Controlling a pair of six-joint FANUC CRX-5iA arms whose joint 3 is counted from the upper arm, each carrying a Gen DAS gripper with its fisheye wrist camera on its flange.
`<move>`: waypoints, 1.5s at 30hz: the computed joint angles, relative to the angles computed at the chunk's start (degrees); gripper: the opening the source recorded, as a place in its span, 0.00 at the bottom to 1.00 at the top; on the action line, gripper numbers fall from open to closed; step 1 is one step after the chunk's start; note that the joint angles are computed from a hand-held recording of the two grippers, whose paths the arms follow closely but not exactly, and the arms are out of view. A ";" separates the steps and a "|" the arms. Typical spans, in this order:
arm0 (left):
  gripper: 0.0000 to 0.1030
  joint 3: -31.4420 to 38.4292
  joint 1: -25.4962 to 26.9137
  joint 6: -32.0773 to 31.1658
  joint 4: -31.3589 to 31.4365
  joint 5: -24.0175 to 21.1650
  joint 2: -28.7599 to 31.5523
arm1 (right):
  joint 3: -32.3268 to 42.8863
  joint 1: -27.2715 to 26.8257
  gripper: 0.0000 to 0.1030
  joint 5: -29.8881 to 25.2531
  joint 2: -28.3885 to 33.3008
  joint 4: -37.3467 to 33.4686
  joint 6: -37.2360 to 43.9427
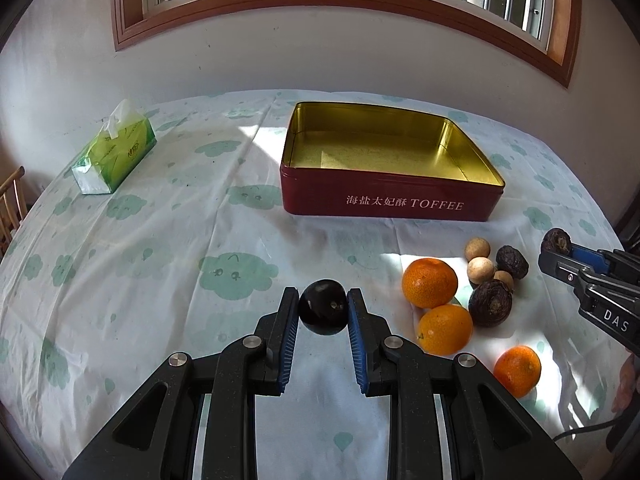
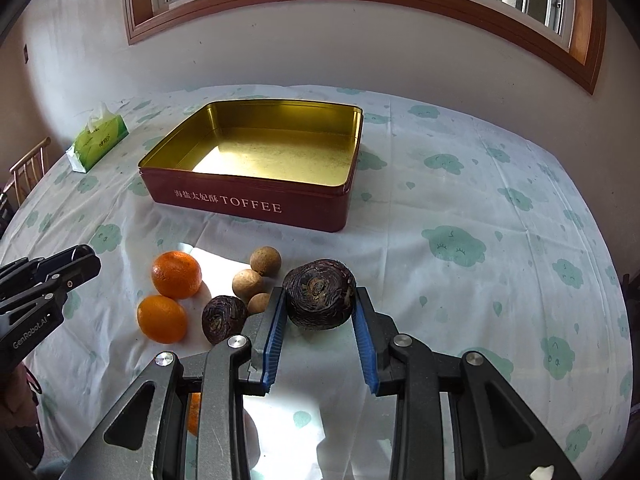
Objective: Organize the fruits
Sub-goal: 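Carry the black plum in the left gripper and brown fruit in the right over the red tin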
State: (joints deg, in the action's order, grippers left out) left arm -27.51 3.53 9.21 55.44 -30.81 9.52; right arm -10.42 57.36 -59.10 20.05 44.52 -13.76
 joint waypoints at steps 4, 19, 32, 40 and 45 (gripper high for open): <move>0.25 2.21 -0.48 1.15 0.00 0.06 0.96 | 1.19 -1.15 0.29 0.55 0.46 0.49 1.23; 0.25 15.92 -3.63 4.52 0.86 -1.67 9.84 | 8.00 -7.46 0.29 3.13 3.86 2.04 7.75; 0.25 28.40 -6.75 12.53 -8.98 -4.88 19.00 | 13.99 -12.45 0.29 6.93 9.26 -2.99 14.09; 0.25 30.67 -7.22 17.57 -14.46 -4.59 20.89 | 14.60 -13.01 0.30 8.09 10.21 -5.22 16.09; 0.25 31.69 -7.24 21.40 -18.33 -5.55 21.45 | 14.69 -12.93 0.30 8.05 10.44 -6.06 16.70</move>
State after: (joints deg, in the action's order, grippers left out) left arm 4.18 -3.71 30.61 37.11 -36.36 30.97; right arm 4.27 44.44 -51.05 30.49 38.47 2.94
